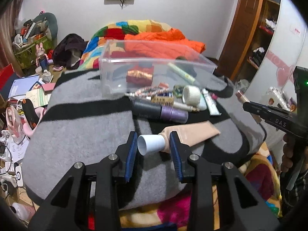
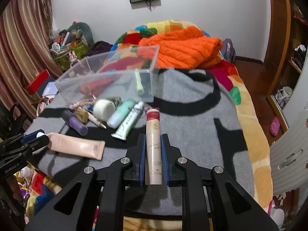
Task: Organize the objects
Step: 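Place the spray can in the box while the left tool drops the foundation tube in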
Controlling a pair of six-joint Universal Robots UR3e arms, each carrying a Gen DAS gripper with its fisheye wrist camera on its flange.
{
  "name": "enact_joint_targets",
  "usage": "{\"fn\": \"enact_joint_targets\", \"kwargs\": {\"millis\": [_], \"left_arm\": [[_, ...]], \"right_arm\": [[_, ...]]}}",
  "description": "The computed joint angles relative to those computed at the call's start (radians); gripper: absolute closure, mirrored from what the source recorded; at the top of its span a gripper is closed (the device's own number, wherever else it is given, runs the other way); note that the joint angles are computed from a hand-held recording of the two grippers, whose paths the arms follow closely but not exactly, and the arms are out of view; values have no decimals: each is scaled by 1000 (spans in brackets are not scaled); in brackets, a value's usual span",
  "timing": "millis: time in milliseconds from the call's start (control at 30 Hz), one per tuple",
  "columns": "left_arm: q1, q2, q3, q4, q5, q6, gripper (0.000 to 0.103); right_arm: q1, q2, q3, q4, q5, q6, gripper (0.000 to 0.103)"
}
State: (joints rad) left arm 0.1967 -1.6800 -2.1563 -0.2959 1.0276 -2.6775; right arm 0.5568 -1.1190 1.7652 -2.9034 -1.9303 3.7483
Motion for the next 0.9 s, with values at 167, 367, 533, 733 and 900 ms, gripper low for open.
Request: {"fn": "enact_joint_targets", "kwargs": {"millis": [167,367,533,733,900], "left_arm": [[16,47,-2,7,-23,-10,69],[41,46,57,-8,-71,-46,76],[35,3,150,-38,-92,-73,78],[23,-37,238,-79,-108,-88,79],[10,-54,332,-114,-129,-94,80]], "right_arm": [[6,-3,-36,2,-16,-21,89],[5,7,-81,-3,-17,-38,89],[3,32,-146,16,-24,-66,89],[-13,60,-198,15,-3,-90,89],[-21,89,-259,35,2,-112,89]]}}
